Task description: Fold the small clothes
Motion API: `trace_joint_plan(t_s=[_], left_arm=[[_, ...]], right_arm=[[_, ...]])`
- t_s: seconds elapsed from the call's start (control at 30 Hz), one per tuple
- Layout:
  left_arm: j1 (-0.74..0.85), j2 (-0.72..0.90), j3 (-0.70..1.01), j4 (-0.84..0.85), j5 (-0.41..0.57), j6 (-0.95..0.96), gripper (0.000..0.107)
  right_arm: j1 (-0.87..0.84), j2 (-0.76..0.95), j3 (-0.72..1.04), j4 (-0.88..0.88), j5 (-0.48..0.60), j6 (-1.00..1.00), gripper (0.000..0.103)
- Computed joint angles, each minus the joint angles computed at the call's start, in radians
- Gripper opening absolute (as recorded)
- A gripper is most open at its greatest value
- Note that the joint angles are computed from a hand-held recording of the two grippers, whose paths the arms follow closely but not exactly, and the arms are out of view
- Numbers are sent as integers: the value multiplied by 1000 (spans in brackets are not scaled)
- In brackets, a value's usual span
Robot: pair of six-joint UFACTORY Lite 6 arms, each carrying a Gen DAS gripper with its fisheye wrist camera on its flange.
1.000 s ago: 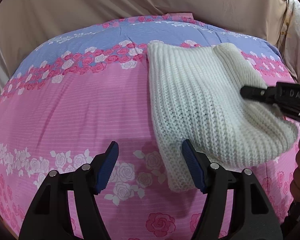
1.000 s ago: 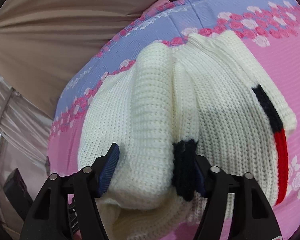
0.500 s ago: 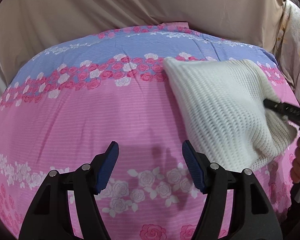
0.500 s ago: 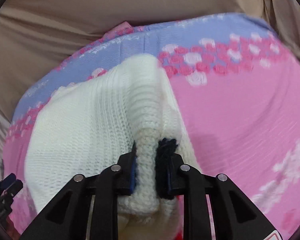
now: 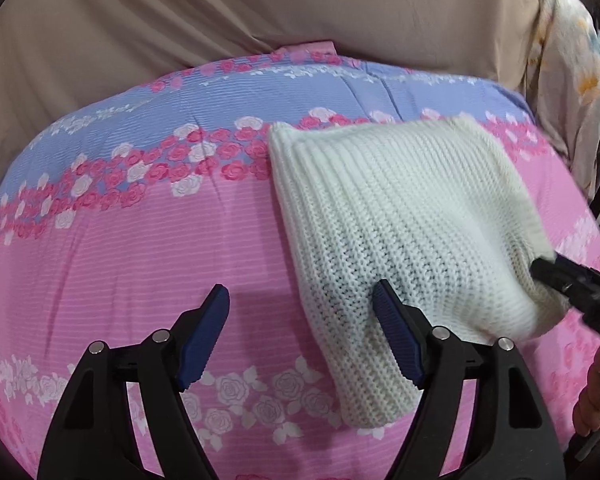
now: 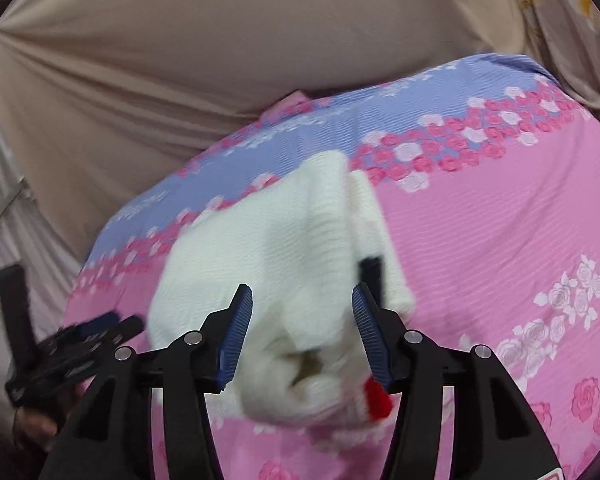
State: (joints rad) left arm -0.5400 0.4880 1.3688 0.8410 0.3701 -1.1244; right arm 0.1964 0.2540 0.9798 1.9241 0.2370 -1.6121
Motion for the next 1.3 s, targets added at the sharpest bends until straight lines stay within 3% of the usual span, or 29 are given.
trace_joint_plan(t_s=[0.03,0.1,0.13,0.2,0.37,0.43,0.5,0.57,0.6,0.7,0.8,0.83,0.87,0.9,0.97,1.03,1.17,1.23,1.3], left_arm=[[-15,28,9,64,12,-43,75],[-30,48,5,161,36,-126,82],[-30,42,0,162,44,-124,82],[-26,24,17,56,64,-20,81],[-7,3,91,-84,46,113,84],[16,63,173,-214,45,233,86],[47,133,266,-423,50,422,89],[79,210,352,-633,59,602,89],[98,247,393,-737,66,683,91],[149,335,486,-1051,78,947,95],[203,491,673,-1365,195,1201,95],[222,509,685,-1464,216,1284,90],[234,506,678,-1523,224,1339,76],[244,484,660,-1558,229,1387,59],[268,426,617,-1629,250,1489,43],[310,341,551,-1743,285,1621,40],[355,95,395,-1728,255,1745,41],[381,-12,327,-1651,211,1761,45],[403,-43,299,-1533,145,1711,59]], right_arm=[[31,30,5,29,-88,-38,46],[17,118,4,105,-137,-131,45],[-11,136,-10,110,-100,-121,53],[-86,122,-48,12,20,7,53],[-79,37,7,-121,-9,139,56],[-71,101,98,-215,-32,226,68],[-68,221,223,-421,-47,436,70],[-85,353,347,-524,31,568,71],[-89,382,370,-519,52,574,76],[-93,414,388,-419,77,492,80],[-97,432,405,-398,93,478,80],[-94,435,411,-415,87,493,79],[-92,437,415,-427,87,503,78],[-95,438,419,-422,110,500,68],[-88,427,441,-457,116,543,49],[-65,371,433,-475,103,567,39],[23,237,454,-492,57,565,36],[98,197,501,-549,1,612,36],[146,212,555,-505,-33,583,37]])
